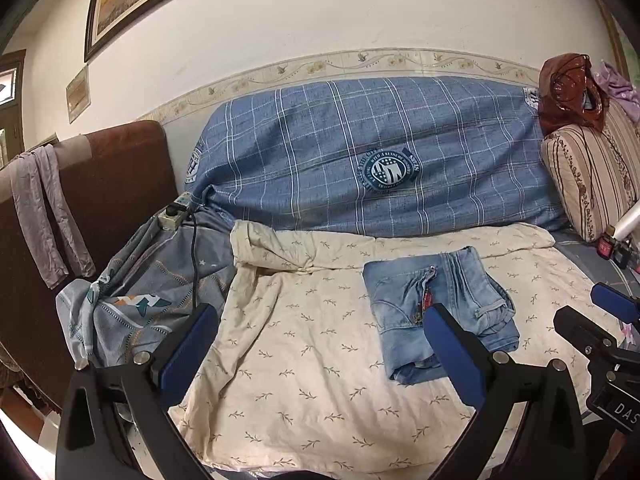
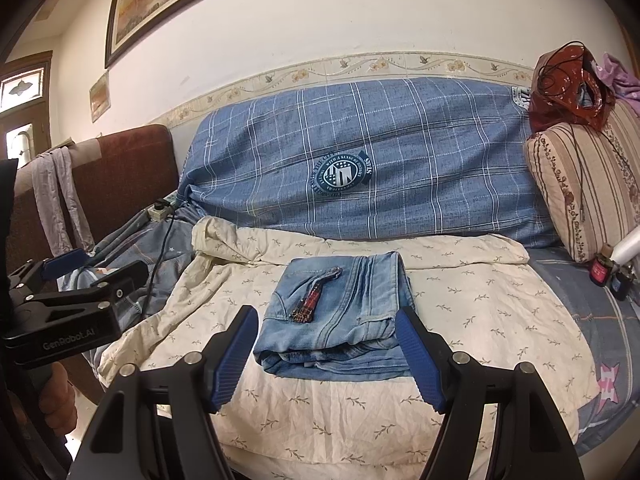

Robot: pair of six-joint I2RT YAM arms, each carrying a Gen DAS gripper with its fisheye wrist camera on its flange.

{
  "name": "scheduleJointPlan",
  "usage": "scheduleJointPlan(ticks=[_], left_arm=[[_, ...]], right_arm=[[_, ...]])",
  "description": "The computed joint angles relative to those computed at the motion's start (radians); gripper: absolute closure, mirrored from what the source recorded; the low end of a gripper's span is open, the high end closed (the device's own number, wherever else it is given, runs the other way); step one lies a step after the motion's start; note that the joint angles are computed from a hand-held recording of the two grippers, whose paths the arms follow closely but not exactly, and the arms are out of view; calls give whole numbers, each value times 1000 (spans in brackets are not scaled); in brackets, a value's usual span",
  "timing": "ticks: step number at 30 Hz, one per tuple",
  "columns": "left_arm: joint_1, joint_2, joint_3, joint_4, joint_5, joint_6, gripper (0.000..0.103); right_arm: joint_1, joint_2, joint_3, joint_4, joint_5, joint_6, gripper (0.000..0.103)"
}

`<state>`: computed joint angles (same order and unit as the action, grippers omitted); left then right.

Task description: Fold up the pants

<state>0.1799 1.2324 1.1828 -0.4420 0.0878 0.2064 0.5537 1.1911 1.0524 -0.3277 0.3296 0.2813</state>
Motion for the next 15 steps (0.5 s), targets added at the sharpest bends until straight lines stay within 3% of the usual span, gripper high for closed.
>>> scheduleJointPlan(ticks=[15], left_arm=[[18,19,25,14,66,2,1]], right_arm=[[-9,55,51,14,-2,-21,29]])
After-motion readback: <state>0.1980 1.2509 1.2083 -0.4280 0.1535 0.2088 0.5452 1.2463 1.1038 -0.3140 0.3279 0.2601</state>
